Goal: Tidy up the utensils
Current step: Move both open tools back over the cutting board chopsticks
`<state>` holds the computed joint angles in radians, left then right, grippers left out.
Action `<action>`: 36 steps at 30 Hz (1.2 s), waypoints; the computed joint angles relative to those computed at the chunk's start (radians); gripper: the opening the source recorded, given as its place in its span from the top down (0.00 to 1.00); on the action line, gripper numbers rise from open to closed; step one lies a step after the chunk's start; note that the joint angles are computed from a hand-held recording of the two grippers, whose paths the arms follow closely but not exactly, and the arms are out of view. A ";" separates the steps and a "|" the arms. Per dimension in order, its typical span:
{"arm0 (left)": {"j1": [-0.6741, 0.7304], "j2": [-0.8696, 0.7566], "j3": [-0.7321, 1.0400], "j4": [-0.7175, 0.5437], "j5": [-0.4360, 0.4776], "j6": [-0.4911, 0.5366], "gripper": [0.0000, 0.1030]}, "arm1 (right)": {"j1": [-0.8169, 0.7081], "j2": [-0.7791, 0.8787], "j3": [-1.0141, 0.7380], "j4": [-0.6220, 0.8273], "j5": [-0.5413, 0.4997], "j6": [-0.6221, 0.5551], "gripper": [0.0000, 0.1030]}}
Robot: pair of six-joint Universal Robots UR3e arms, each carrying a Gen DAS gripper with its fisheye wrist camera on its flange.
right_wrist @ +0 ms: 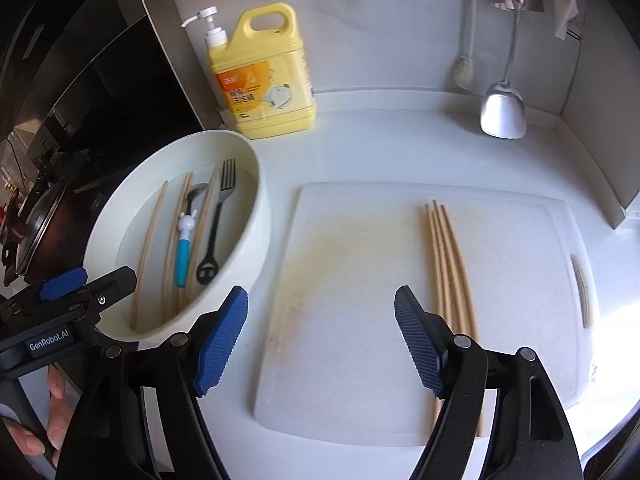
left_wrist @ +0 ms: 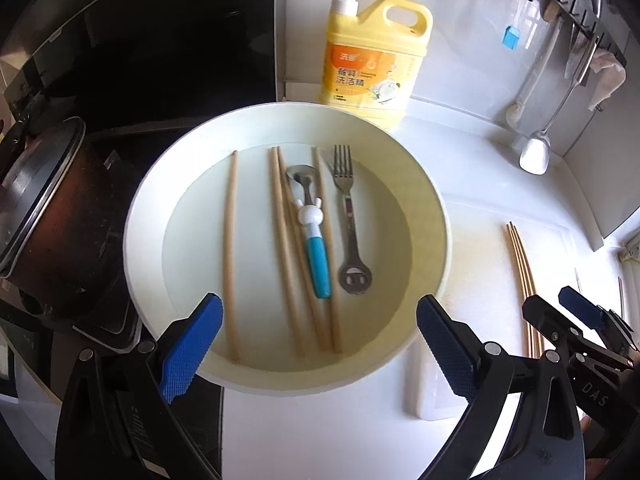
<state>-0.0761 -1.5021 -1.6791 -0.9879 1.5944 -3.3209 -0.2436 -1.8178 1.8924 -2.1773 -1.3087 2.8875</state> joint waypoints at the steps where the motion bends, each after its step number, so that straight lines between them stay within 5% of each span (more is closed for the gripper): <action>1: -0.034 -0.017 0.021 -0.004 0.018 -0.030 0.07 | -0.057 -0.037 0.017 0.029 0.028 -0.045 0.30; 9: -0.330 -0.178 0.215 -0.061 0.181 -0.289 0.06 | -0.541 -0.236 0.071 0.342 0.240 -0.519 0.26; 15: -0.489 -0.316 0.364 -0.140 0.271 -0.457 0.06 | -0.751 -0.178 0.062 0.432 0.297 -0.755 0.26; 22: -0.536 -0.407 0.418 -0.132 0.288 -0.493 0.06 | -0.747 -0.090 0.090 0.310 0.278 -0.756 0.26; 36: -0.509 -0.441 0.206 0.208 0.325 -0.446 0.06 | -0.606 0.003 0.300 -0.159 0.278 -0.573 0.26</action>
<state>-0.5852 -1.9435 -1.4732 -0.7797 1.9190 -3.7672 -0.8500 -1.8148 2.1926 -2.3362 -1.0304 2.3145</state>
